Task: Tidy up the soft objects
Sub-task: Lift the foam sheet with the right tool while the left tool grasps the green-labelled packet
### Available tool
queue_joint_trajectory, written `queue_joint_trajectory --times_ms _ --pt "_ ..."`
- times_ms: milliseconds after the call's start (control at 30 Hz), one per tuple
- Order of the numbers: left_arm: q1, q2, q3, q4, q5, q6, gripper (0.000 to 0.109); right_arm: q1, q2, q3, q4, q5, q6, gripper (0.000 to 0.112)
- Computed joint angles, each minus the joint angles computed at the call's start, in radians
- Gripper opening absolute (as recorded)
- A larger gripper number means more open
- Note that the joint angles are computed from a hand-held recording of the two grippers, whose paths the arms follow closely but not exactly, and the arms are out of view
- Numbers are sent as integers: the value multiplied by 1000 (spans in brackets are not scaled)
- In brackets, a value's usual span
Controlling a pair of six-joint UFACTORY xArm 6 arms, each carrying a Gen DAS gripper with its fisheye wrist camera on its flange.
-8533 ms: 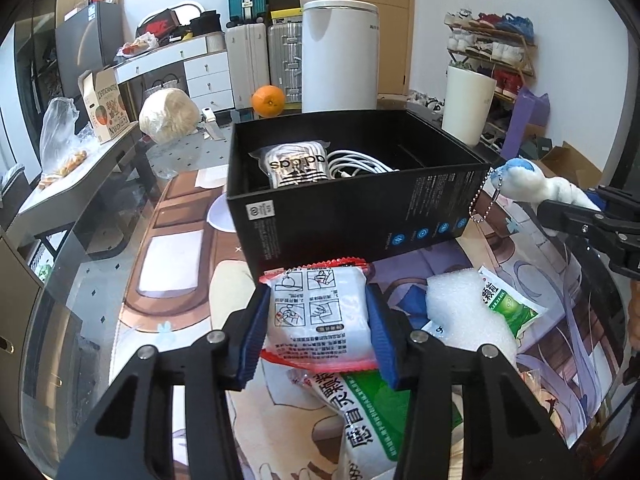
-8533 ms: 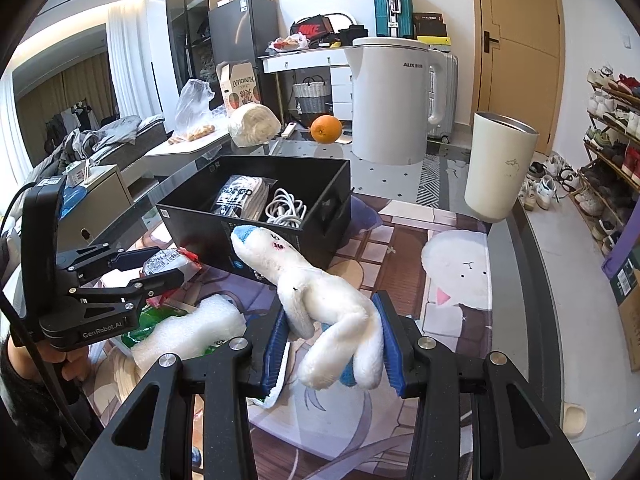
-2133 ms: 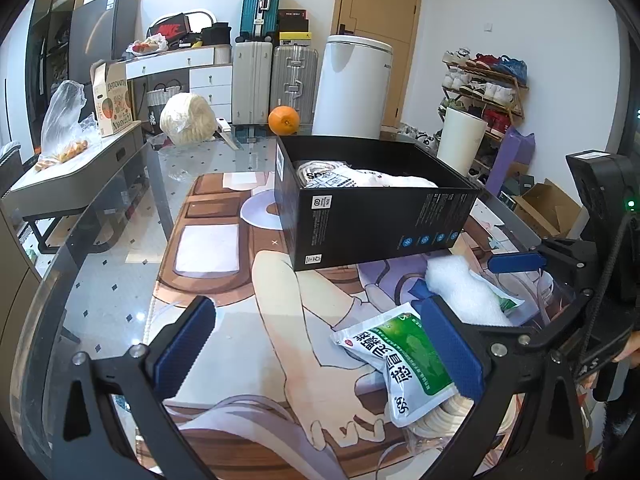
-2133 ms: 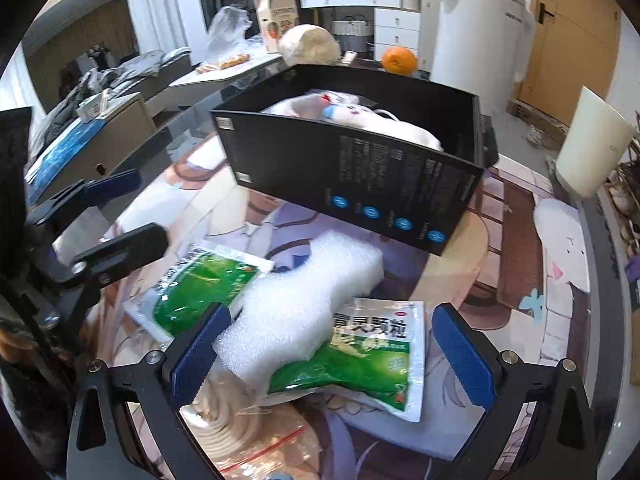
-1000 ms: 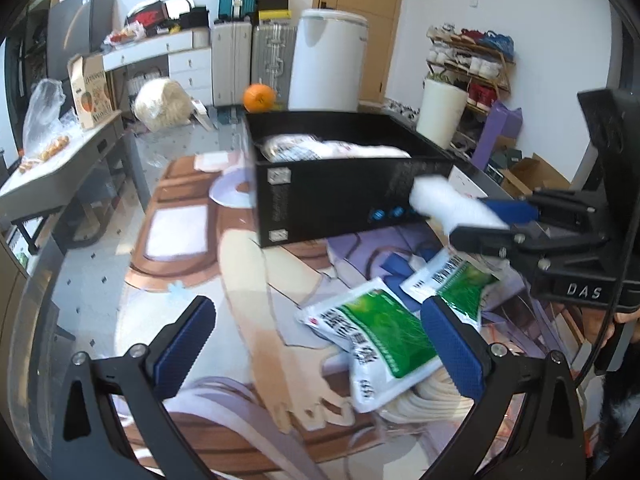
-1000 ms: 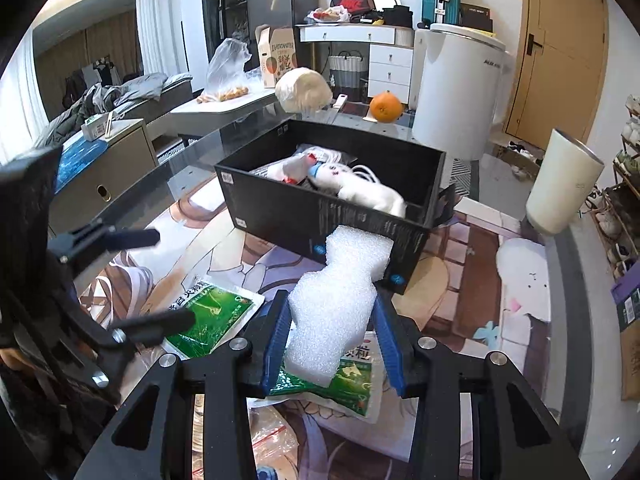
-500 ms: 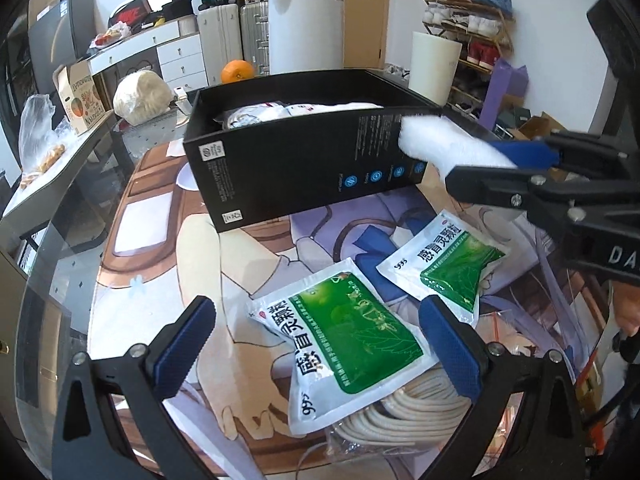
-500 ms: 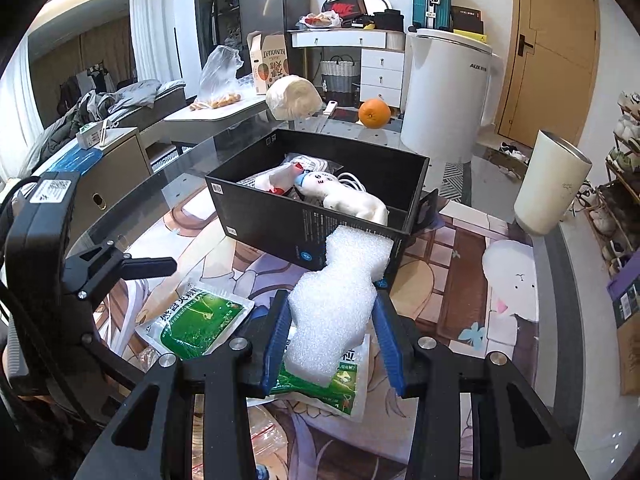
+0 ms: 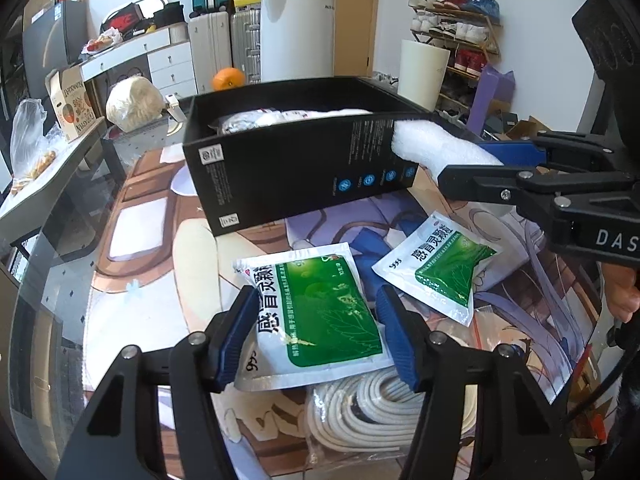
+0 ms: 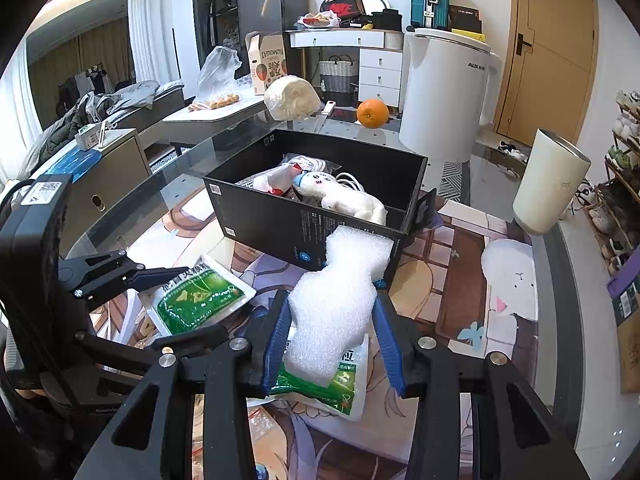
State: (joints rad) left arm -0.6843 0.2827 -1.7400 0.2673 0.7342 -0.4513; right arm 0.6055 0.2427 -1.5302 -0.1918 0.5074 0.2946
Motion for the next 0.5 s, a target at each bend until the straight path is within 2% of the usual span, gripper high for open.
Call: queue_joint_trajectory --times_ms 500 --pt "16 -54 54 88 -94 -102 60 3 -24 30 -32 -55 20 42"
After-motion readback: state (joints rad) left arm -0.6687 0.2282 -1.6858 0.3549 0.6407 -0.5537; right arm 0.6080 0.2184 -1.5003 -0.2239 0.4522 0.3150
